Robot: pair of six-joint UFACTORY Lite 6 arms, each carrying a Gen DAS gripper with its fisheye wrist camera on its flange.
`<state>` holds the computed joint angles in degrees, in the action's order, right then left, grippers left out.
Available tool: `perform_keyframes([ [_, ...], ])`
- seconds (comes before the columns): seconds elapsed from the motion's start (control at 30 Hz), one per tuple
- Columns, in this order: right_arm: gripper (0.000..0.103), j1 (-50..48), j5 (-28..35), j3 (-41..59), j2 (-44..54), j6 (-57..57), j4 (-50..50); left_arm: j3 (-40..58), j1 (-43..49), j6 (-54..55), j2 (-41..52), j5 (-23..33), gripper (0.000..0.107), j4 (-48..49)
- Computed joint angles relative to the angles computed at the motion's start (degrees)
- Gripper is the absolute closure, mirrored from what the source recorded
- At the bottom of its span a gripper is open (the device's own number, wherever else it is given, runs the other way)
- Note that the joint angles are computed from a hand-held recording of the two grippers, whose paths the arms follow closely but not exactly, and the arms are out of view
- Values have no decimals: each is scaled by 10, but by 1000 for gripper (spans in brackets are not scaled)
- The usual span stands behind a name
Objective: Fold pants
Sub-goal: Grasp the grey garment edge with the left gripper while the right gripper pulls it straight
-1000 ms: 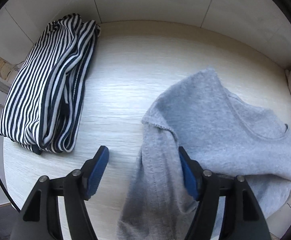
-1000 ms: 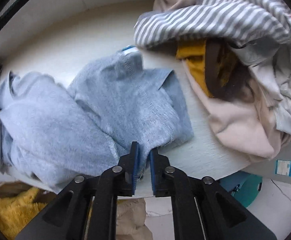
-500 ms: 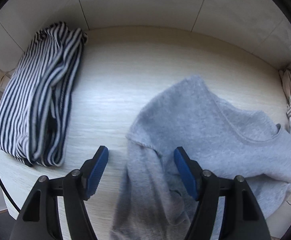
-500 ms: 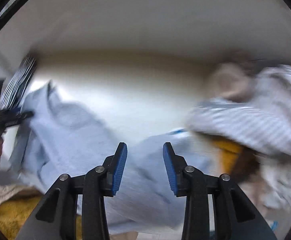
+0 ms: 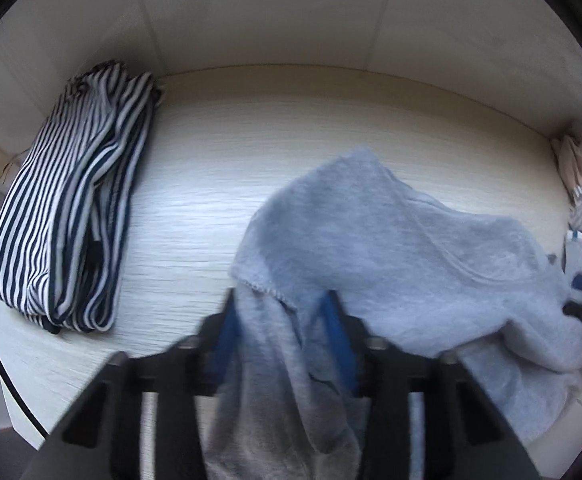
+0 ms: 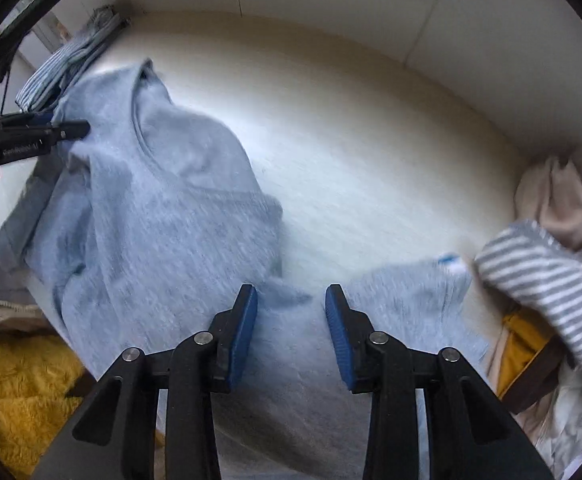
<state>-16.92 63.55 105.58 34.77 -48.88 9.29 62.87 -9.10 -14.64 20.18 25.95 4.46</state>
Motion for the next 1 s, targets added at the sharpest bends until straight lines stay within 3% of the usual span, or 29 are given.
perform_keyframes([
  [0.1,65,-2,22,28,8,-2,57,-18,9,63,-17,-7,95,-66],
  [0.17,65,4,64,65,40,9,56,-35,16,75,-42,-6,96,-79],
  [0.33,65,29,39,32,45,13,19,-73,49,135,-126,9,97,-128],
  [0.4,93,32,28,23,36,6,23,-86,55,145,-146,14,97,-135],
  [0.47,96,45,3,3,14,22,8,-98,59,153,-159,15,97,-143],
  [0.57,97,50,-12,50,-7,42,23,-52,68,164,-123,21,97,-147],
  [0.7,97,43,34,115,-37,39,72,-55,64,153,-140,29,97,-148],
  [0.87,97,49,29,-50,-158,-13,86,-95,112,191,-173,32,97,-166],
  [1.0,97,70,5,-255,-255,-32,82,-126,152,225,-169,28,96,-184],
])
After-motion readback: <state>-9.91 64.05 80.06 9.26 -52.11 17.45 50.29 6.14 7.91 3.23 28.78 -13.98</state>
